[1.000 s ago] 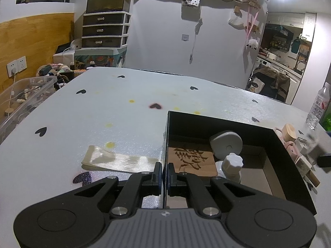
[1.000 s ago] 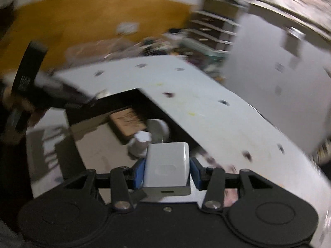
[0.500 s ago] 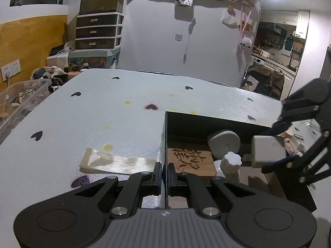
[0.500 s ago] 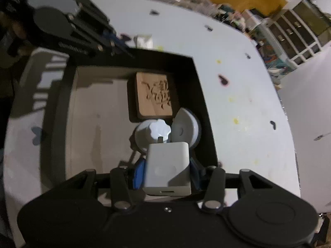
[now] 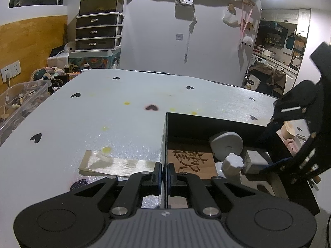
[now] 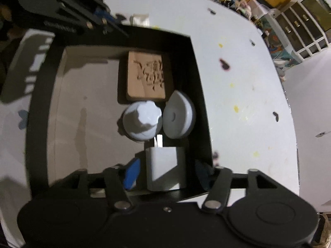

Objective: Organize rigid objects
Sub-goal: 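Carry the white charger into the black box and open the right gripper, then move the right gripper back and grasp the white cylinder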

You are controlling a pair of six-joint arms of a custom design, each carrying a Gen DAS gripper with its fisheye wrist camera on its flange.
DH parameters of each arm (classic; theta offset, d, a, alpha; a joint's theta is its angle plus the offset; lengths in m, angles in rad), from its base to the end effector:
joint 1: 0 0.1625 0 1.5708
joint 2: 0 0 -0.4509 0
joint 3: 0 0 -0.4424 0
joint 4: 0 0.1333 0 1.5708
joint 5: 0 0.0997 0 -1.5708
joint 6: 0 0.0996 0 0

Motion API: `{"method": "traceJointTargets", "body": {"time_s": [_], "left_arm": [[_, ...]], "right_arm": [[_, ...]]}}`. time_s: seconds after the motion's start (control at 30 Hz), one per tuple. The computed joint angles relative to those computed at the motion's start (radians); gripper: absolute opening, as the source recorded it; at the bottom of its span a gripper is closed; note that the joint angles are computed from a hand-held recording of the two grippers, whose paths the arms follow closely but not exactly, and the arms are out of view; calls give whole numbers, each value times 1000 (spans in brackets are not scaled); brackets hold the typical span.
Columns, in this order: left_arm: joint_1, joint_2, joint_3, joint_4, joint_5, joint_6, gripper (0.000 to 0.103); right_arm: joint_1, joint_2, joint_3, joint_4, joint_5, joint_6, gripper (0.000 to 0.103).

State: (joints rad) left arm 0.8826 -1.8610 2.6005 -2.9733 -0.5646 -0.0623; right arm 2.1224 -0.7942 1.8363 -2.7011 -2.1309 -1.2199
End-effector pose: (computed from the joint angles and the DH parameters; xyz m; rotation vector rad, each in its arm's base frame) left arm -0.0284 -0.3769 0.3158 0.2780 2.1989 -1.1366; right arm 0.4070 -0.5080 0.0269 1.9781 -1.6585 -0.1359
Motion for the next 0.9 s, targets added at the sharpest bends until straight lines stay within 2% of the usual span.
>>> {"method": "traceJointTargets", "body": {"time_s": [0.07, 0.17, 0.4, 0.9], "left_arm": [[-1, 2, -2, 7, 4, -6, 4], [-5, 6, -6, 16, 12, -15, 4], [-6, 1, -8, 35, 16, -35, 4], [-11, -5, -16, 81, 25, -75, 4]], "right_arm": [[4, -16, 12, -11, 12, 15, 65], [1, -41, 20, 11, 45, 81, 65], [-7, -101, 65, -23, 110, 191, 68], [-46, -196, 201, -261, 219, 490, 78]]}}
